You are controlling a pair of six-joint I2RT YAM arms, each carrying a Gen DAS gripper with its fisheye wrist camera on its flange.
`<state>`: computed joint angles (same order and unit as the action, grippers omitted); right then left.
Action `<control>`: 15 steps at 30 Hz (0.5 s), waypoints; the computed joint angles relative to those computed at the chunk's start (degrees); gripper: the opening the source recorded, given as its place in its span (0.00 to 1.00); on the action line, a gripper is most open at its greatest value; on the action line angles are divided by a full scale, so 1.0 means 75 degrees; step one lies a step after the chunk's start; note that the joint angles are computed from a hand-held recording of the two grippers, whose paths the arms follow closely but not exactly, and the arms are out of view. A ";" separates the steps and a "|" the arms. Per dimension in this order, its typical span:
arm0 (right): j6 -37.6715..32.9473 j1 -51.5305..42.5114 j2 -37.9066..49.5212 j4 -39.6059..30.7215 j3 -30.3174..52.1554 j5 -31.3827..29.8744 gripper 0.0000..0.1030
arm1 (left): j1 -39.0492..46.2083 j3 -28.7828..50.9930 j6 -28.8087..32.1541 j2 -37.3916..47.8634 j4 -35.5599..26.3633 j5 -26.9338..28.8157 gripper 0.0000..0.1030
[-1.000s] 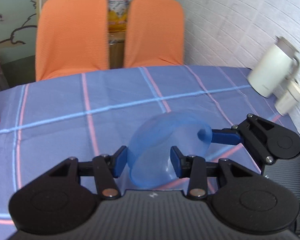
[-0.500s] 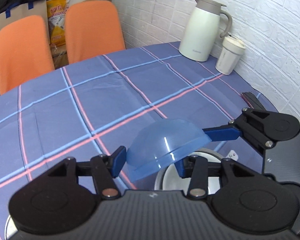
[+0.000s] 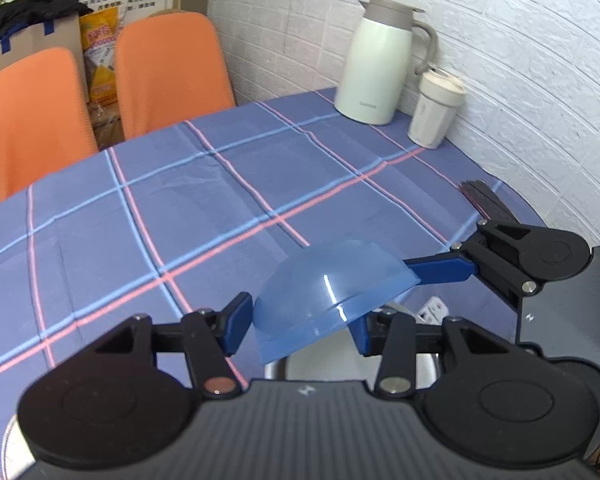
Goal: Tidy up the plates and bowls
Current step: 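Carry the blue bowl into the white bowl and open the left gripper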
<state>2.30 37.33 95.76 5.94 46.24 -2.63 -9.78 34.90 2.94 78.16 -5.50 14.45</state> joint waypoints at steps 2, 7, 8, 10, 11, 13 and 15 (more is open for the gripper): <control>0.0034 -0.0006 -0.0212 -0.0024 -0.0274 0.0044 0.87 | -0.0222 -0.0223 -0.0069 -0.0099 0.0066 0.0020 0.45; 0.0145 -0.0057 -0.0690 -0.0183 -0.0986 0.0062 0.87 | -0.0656 -0.0580 -0.0240 0.0089 0.0490 -0.0115 0.50; 0.0183 -0.0100 -0.0655 -0.0126 -0.1082 -0.0001 0.87 | -0.0732 -0.0651 -0.0268 0.0140 0.0660 -0.0285 0.57; 0.0358 -0.0179 -0.0564 0.0027 -0.1235 -0.0186 0.86 | -0.0852 -0.0791 -0.0319 0.0128 0.0909 -0.0746 0.67; 0.0390 -0.0211 -0.0525 0.0131 -0.1304 -0.0277 0.86 | -0.0851 -0.0845 -0.0343 0.0070 0.0974 -0.0901 0.71; 0.0424 -0.0254 -0.0614 0.0333 -0.1563 -0.0236 0.86 | -0.0626 -0.0914 -0.0307 -0.0106 0.0963 -0.0725 0.72; 0.0472 -0.0268 -0.0798 0.0433 -0.1782 -0.0082 0.86 | -0.0346 -0.1041 -0.0392 -0.0395 0.1000 -0.0533 0.73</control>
<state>5.84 35.31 89.78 9.18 32.87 -3.24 -12.37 27.09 0.00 75.19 2.00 10.46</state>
